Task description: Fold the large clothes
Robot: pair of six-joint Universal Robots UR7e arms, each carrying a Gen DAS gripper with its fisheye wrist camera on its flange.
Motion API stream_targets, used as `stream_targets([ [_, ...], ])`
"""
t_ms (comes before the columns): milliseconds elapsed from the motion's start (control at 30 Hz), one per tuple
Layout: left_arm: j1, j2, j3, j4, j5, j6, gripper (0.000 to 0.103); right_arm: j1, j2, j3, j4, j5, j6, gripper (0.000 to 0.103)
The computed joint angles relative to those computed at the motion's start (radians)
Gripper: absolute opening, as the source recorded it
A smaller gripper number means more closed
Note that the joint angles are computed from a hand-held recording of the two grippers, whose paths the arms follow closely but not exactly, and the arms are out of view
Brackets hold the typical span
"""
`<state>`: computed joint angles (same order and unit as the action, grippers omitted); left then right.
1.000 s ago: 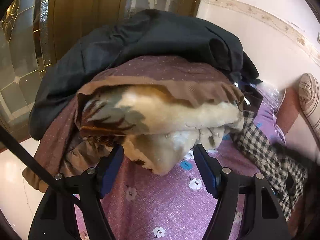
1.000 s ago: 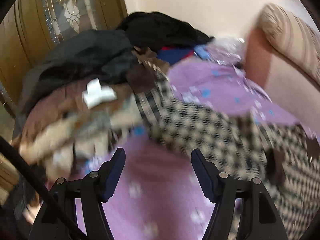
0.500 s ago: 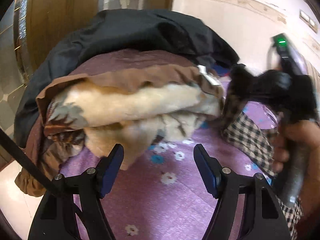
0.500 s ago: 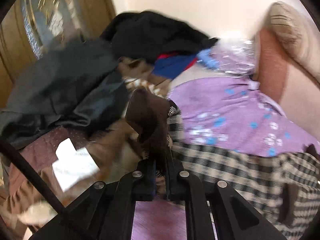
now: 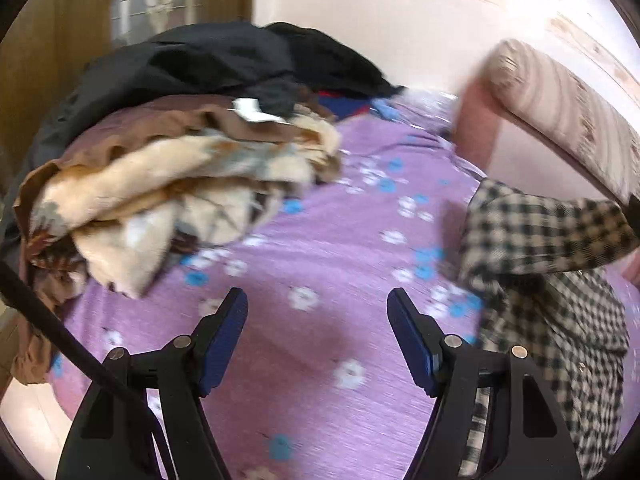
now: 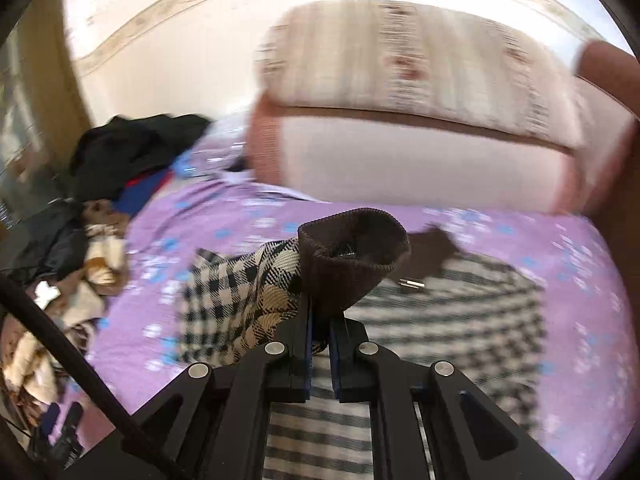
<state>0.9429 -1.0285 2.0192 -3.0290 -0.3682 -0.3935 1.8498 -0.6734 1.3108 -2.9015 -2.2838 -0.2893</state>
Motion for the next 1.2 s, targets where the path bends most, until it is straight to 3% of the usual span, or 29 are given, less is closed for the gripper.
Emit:
stream_targets([
  [200, -0.040, 0.095, -0.026, -0.084, 0.029, 0.129, 0.071, -0.094, -0.120, 0.118, -0.099, -0.102, -0.031, 0.008],
  [433, -0.046, 0.157, -0.069, -0.052, 0.041, 0.149, 0.071, -0.216, -0.177, 0.155, -0.086, -0.132, 0.068, 0.007],
  [633, -0.040, 0.176, -0.094, 0.010, 0.012, 0.119, 0.071, -0.266, -0.175, 0.150, -0.028, -0.147, 0.113, 0.008],
  [833, -0.035, 0.176, -0.099, 0.027, -0.002, 0.112, 0.071, -0.270, -0.221, 0.184, -0.141, -0.156, 0.119, 0.014],
  [967, -0.033, 0.177, -0.104, 0.044, -0.018, 0.097, 0.071, -0.270, -0.265, 0.210, -0.144, -0.031, 0.135, 0.015],
  [1133, -0.027, 0.189, -0.113, 0.074, -0.053, 0.102, 0.071, -0.323, -0.290, 0.210, 0.079, 0.328, 0.238, 0.015],
  [1200, -0.024, 0.192, -0.116, 0.086, -0.068, 0.107, 0.071, -0.329, -0.252, 0.183, 0.117, 0.317, 0.239, 0.014],
])
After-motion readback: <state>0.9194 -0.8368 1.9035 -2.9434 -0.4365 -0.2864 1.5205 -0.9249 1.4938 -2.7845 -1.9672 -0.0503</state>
